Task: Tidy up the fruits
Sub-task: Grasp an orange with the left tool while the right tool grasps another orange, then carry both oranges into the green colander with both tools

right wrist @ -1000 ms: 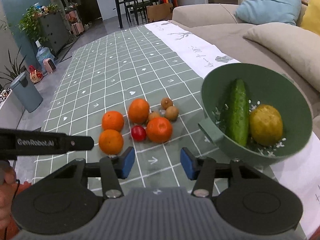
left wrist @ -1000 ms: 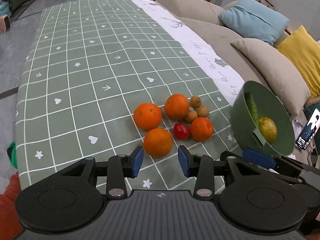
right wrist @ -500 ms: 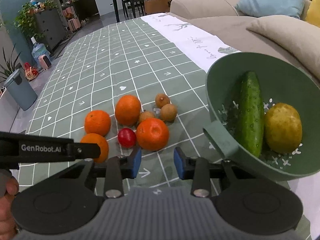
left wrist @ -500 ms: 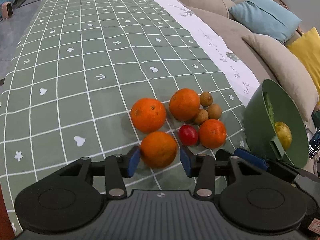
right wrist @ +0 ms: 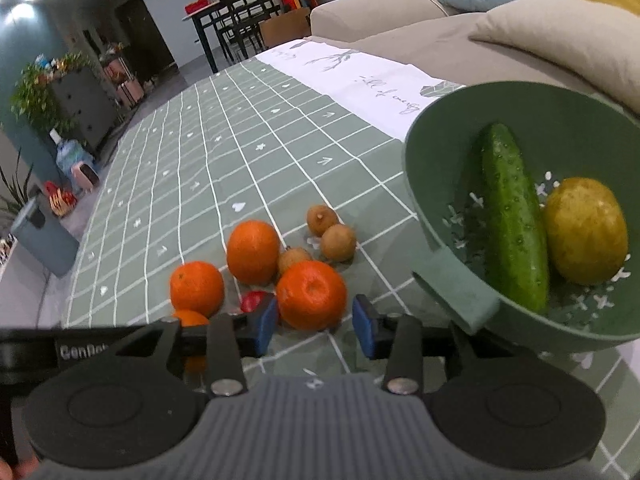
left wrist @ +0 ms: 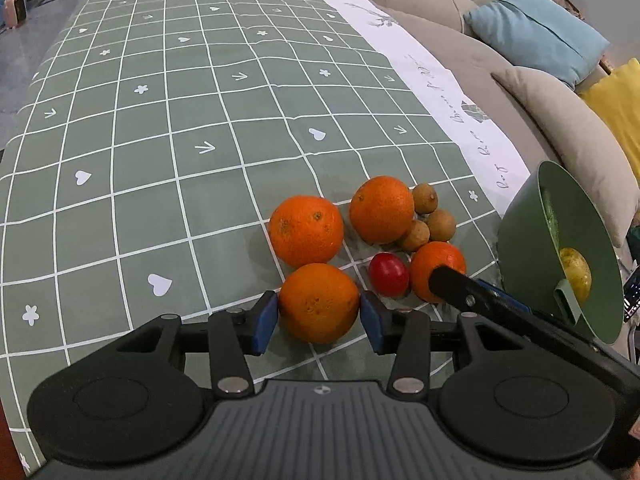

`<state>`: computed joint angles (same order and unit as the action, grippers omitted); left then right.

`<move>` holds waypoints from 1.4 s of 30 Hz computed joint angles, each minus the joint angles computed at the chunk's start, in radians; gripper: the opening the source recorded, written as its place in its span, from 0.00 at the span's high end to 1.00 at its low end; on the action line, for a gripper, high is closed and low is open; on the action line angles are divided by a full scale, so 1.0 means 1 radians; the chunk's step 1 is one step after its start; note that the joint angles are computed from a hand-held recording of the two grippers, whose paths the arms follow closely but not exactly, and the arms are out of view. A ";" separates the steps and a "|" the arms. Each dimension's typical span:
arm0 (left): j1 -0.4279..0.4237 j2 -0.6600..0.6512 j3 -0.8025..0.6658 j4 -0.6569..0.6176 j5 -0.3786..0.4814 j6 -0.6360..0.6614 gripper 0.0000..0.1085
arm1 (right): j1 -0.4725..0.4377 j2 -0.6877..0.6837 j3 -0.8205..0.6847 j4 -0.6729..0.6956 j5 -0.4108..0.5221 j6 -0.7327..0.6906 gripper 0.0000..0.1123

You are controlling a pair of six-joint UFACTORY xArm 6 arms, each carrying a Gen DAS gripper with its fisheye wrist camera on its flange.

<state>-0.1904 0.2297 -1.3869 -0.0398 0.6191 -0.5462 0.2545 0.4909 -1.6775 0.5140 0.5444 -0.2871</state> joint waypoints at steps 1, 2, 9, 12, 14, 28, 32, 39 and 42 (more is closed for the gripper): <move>0.001 0.002 -0.004 -0.003 0.003 0.002 0.53 | 0.002 0.009 -0.011 -0.016 -0.002 0.023 0.62; 0.001 0.004 -0.007 -0.003 0.007 0.001 0.52 | 0.003 0.021 -0.025 -0.025 0.002 0.043 0.62; -0.006 0.019 -0.024 -0.026 0.028 0.035 0.52 | -0.001 0.066 -0.083 -0.020 0.032 0.088 0.62; -0.010 0.019 -0.024 -0.012 0.025 0.035 0.54 | -0.002 0.067 -0.089 -0.012 0.048 0.071 0.65; -0.010 0.015 -0.023 -0.010 0.032 0.032 0.54 | -0.005 0.063 -0.090 -0.008 0.061 0.061 0.66; -0.024 -0.120 0.063 0.055 0.051 -0.032 0.54 | -0.035 -0.119 0.066 0.026 0.132 -0.045 0.66; -0.042 -0.152 0.071 0.070 0.043 -0.040 0.54 | -0.051 -0.186 0.119 0.062 0.146 -0.093 0.66; -0.085 -0.156 0.024 0.091 0.040 -0.031 0.54 | -0.095 -0.283 0.175 0.117 0.163 -0.158 0.67; -0.106 -0.133 -0.025 0.091 0.049 -0.006 0.54 | -0.123 -0.299 0.168 0.102 0.179 -0.157 0.67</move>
